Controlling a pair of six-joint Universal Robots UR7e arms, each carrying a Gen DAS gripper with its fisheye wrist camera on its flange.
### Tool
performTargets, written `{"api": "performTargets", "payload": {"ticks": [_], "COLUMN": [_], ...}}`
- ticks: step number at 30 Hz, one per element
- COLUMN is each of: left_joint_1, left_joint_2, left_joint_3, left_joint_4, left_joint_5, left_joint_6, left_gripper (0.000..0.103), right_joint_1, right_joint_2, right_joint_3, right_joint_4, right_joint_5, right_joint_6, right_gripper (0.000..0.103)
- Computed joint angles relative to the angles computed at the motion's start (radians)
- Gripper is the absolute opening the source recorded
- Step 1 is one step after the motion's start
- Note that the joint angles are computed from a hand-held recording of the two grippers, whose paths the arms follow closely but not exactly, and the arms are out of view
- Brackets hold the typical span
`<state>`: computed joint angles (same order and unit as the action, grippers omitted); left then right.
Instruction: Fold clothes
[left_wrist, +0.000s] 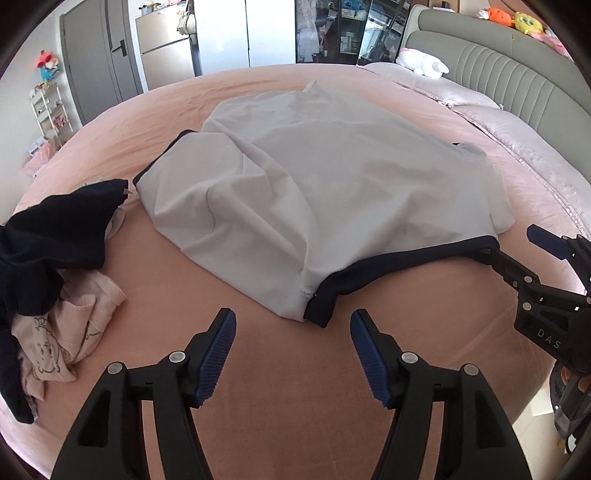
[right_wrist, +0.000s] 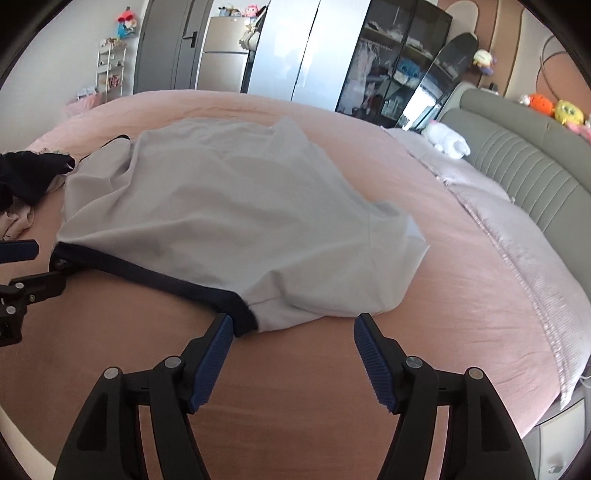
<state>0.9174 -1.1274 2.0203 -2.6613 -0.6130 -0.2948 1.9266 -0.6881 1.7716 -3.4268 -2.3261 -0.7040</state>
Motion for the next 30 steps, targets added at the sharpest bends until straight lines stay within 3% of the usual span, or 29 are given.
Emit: {"api": "performTargets", "payload": {"ticks": [6,13,23,27,30], "left_joint_1": [0.013,0.021,0.035,0.053,0.055], "left_joint_2": [0.023,0.047,0.094,0.069,0.06], "left_joint_3": [-0.015,-0.048,-0.108,-0.13,-0.121], "left_joint_4": [-0.025,-0.037,-0.032,0.056,0.021], "left_joint_5": [0.052,0.072,0.126,0.089,0.092], "left_joint_6": [0.001,0.018,0.085,0.036,0.057], "left_gripper": [0.062,0.063,0.063,0.063,0.063], "right_joint_1": [-0.002,0.004,0.012,0.003,-0.001], "right_joint_2": [0.048,0.089,0.18,0.19,0.18], "right_joint_3": [-0.038,-0.097,-0.217,-0.238,-0.234], "right_joint_4": [-0.056,-0.071,-0.139,-0.18,-0.18], "right_joint_5": [-0.033,-0.076,-0.192,-0.202,-0.185], "right_joint_6": [-0.048,-0.012,-0.106,-0.16,-0.166], "right_gripper": [0.068,0.068,0.068,0.068,0.068]}}
